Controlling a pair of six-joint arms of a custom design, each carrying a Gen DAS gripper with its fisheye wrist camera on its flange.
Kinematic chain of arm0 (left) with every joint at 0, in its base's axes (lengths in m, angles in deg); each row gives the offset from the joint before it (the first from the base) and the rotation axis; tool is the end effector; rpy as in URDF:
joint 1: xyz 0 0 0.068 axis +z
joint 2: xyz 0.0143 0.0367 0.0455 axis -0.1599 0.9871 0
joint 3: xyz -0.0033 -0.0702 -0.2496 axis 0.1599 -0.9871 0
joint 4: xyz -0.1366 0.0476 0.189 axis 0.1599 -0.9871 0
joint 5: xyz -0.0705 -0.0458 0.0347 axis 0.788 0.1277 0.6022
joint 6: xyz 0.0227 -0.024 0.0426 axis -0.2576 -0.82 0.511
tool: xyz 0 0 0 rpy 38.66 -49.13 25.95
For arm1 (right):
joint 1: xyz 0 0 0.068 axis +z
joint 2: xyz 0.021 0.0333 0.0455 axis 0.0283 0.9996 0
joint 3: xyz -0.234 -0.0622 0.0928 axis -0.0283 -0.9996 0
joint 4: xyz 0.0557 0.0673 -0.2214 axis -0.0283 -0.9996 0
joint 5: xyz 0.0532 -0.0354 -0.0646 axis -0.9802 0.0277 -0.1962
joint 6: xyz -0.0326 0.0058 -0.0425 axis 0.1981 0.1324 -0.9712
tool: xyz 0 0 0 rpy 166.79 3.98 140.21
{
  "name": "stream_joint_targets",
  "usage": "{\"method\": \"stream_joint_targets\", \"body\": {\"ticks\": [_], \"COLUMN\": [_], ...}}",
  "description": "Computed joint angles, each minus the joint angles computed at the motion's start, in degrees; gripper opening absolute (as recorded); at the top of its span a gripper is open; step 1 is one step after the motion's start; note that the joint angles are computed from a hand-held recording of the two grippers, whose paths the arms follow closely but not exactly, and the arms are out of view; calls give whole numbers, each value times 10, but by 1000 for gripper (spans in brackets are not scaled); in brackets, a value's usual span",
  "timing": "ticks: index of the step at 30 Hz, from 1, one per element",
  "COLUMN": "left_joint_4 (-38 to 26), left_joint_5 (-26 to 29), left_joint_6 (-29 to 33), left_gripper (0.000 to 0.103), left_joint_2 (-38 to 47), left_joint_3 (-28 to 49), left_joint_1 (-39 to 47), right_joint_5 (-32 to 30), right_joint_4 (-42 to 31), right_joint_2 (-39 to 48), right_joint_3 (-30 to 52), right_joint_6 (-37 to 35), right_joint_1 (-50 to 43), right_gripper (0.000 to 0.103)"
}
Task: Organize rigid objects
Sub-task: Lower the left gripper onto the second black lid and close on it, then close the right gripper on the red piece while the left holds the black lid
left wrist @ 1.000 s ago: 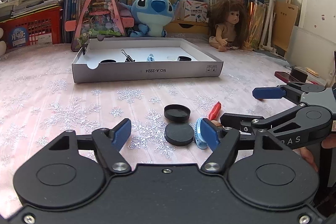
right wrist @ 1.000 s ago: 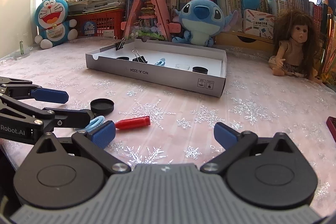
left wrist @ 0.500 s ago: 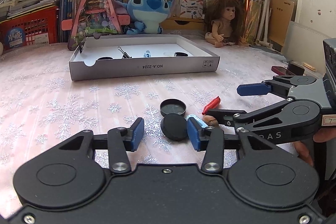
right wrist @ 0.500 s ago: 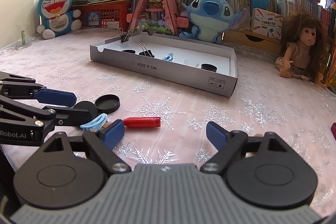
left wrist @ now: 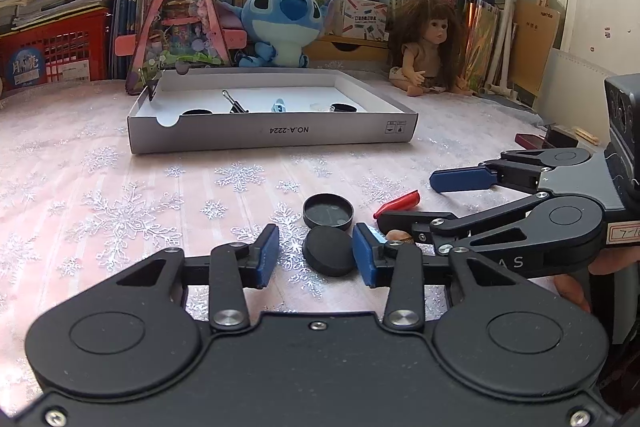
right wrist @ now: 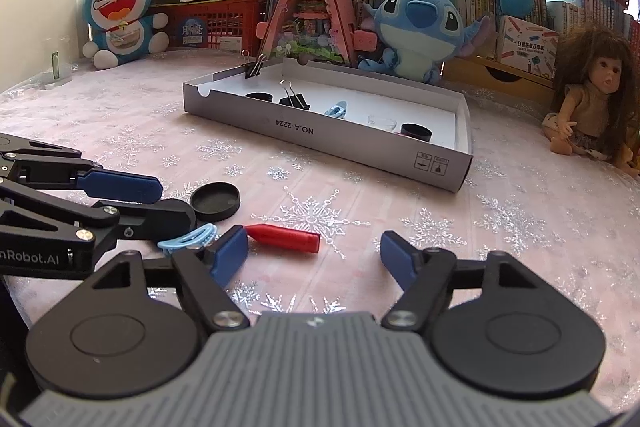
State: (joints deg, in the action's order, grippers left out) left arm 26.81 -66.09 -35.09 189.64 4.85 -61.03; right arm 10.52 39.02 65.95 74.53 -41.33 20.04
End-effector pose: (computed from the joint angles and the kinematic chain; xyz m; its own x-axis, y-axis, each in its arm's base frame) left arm 0.1807 -0.2140 0.1025 -0.4907 0.1445 -0.8593 0.4833 0.8657 -0.1305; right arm 0.1809 0.0586 0.0959 -0.4754 -0.2104 -0.8542 -0.3028 0.9508 -0.0657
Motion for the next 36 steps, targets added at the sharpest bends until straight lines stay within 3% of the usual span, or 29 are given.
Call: {"method": "stream_joint_targets", "body": {"ticks": [2,17,36], "left_joint_4": [3,6,3], "left_joint_5": [6,-24,-35], "left_joint_6": [3,6,-8], "left_gripper": [25,16,10], "left_joint_2": [0,-2,-10], "left_joint_3": [0,3,-3], "left_joint_1": [-2,-14,-16], "right_joint_5": [-9,-8,-4], "right_joint_4": [13,77,89], "right_joint_2": [5,33,40], "right_joint_3": [-4,-24,-26], "right_joint_6": [-1,8,22], "right_joint_1": [-2,-1,-4], "right_gripper": [74,46,41]}}
